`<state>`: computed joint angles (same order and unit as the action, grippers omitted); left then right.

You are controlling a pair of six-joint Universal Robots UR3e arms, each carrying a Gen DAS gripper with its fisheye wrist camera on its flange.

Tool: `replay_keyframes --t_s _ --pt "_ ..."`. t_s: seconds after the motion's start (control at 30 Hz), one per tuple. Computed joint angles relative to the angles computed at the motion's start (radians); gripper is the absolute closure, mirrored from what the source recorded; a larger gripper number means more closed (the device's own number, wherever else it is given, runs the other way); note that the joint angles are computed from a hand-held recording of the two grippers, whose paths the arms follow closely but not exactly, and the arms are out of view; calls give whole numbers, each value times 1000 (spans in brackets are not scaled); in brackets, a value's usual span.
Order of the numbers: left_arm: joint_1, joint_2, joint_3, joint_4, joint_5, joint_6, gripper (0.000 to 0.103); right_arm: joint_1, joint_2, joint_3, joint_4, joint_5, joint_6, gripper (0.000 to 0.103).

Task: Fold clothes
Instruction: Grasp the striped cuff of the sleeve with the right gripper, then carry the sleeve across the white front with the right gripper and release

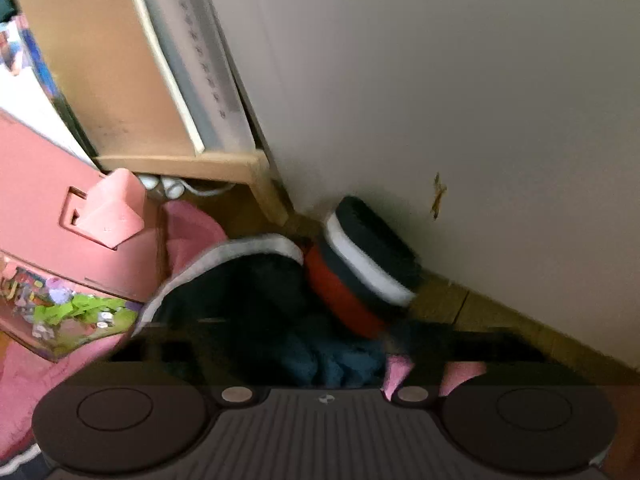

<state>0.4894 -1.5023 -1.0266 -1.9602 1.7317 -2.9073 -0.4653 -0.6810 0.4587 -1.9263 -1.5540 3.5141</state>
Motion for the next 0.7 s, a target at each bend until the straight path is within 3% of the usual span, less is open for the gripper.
replay_keyframes --t_s 0.1,0.3,0.4,0.47,0.5,0.63,0.7 --pt "-9 -17 -5 35 -10 5 3 -1 -109 195 -150 45 25 74" --pt "29 -36 -14 86 -62 30 3 129 -362 505 -463 192 -4 77" --pt "63 -48 9 73 -93 41 3 260 -408 539 -545 310 -78 77" --pt "94 -39 6 75 -120 53 3 370 -373 490 -521 379 -179 77" --pt "109 -31 0 76 -132 59 3 433 -329 424 -470 391 -248 74" --pt "194 28 -59 73 -169 108 3 656 -198 233 -206 312 -467 34" --pt "243 59 -88 67 -183 138 3 741 -193 212 -108 262 -533 25"
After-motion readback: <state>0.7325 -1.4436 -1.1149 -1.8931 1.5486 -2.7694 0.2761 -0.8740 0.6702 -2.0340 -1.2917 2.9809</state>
